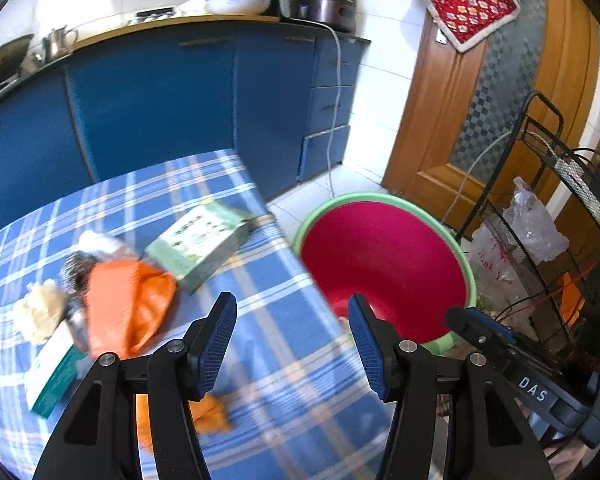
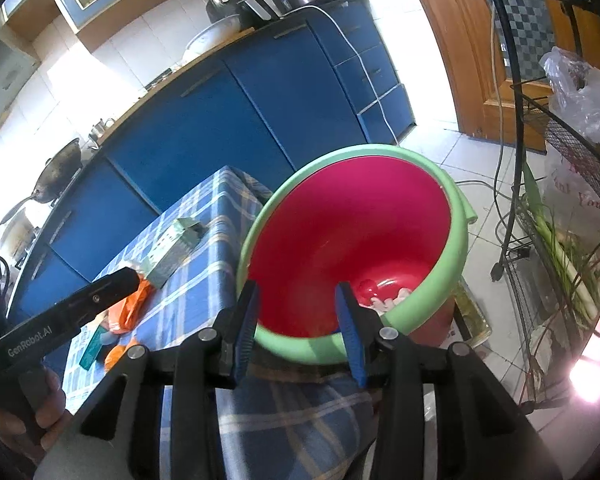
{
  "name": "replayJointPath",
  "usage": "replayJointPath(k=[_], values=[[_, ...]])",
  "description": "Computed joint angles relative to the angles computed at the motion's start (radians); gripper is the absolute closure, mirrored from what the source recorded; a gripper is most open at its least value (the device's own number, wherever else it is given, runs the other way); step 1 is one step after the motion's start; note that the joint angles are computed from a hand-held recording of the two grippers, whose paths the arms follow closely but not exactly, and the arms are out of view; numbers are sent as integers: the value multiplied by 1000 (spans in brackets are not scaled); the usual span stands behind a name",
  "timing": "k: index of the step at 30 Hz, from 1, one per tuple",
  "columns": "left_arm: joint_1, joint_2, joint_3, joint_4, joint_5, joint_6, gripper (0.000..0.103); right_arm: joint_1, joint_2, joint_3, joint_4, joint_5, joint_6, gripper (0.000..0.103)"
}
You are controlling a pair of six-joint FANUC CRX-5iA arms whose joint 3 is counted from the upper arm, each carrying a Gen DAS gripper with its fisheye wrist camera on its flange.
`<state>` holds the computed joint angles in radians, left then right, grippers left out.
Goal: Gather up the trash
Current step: 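Move both open tools back toward the medicine box and orange glove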
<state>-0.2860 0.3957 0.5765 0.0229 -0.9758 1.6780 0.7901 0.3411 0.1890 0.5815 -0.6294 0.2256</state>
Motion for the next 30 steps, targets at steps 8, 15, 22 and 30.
replayJointPath(k=[8,15,22,30], values=[[39,-93,-102,-67,2,68,39,42,-4,14,18,-32,7,57],[90,-156,-181,-80,4,93,39,78,6,41,27,-61,24,54],[136,-197,-230,-118,-3,133,37,107,43,110,-11,-116,86,48],[186,-216,-258,-158,-21,98,36,128,82,177,-34,-173,135,46]])
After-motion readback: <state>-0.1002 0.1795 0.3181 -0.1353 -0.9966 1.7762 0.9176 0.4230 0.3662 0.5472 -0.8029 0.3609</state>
